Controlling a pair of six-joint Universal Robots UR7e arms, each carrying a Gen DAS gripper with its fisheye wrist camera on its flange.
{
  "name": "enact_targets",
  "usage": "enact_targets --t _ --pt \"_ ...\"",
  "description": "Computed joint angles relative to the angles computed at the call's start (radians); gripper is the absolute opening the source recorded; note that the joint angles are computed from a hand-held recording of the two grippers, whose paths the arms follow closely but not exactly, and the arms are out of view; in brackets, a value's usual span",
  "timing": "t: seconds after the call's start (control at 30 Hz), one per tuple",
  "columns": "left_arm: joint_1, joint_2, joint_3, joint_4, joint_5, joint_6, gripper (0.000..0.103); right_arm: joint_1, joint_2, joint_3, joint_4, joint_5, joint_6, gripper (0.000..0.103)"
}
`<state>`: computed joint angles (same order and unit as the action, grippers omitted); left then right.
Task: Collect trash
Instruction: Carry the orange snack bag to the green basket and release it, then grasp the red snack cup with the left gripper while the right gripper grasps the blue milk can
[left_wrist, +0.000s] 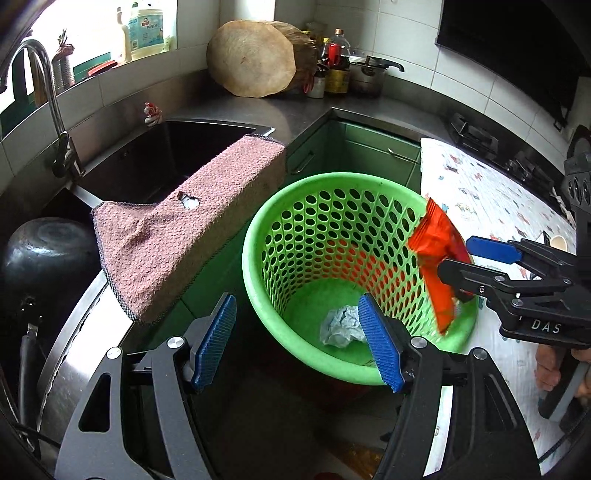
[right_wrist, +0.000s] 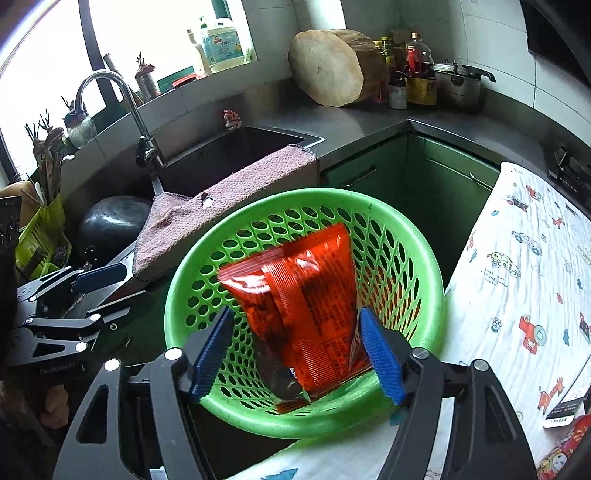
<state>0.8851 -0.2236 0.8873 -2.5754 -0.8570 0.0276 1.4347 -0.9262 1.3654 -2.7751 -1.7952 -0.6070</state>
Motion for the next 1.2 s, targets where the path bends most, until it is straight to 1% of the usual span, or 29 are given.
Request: enact_targets --t 0.13,0.23,0.47,0.67,0.83,0.93,1.03,1.2 --pt "-0.004 -0.006 0.010 -0.006 0.003 -0.005 0.069 0.000 -0.026 0.032 -0.010 0.009 -0.002 0.069" --pt "-0.008 -0.013 0.022 -0.015 -0.002 -0.001 0.069 -0.002 -0.068 0.086 -0.027 0.022 -0.001 0.069" --pt "-0.027 -0.038 0.075 -0.054 -0.033 0.018 0.070 -0.009 -0.202 0.273 -0.142 0.004 -0.002 0.071" --pt "-0.056 -0.070 0.150 -0.098 -0.061 0.034 0.072 -0.039 -0.337 0.438 -0.228 0.005 -0.010 0.073" --pt "-0.083 -0.087 0.200 -0.125 -0.104 0.035 0.075 -0.084 -0.448 0.549 -0.274 -0.006 -0.026 0.073" --pt "-0.101 -0.087 0.215 -0.123 -0.130 0.037 0.075 -0.120 -0.511 0.604 -0.297 -0.020 -0.054 0.074" --pt "-0.120 -0.080 0.223 -0.119 -0.154 0.048 0.076 -0.171 -0.576 0.648 -0.311 -0.024 -0.077 0.076" --pt "-0.149 -0.055 0.211 -0.110 -0.198 0.062 0.077 -0.262 -0.664 0.689 -0.302 -0.001 -0.101 0.077"
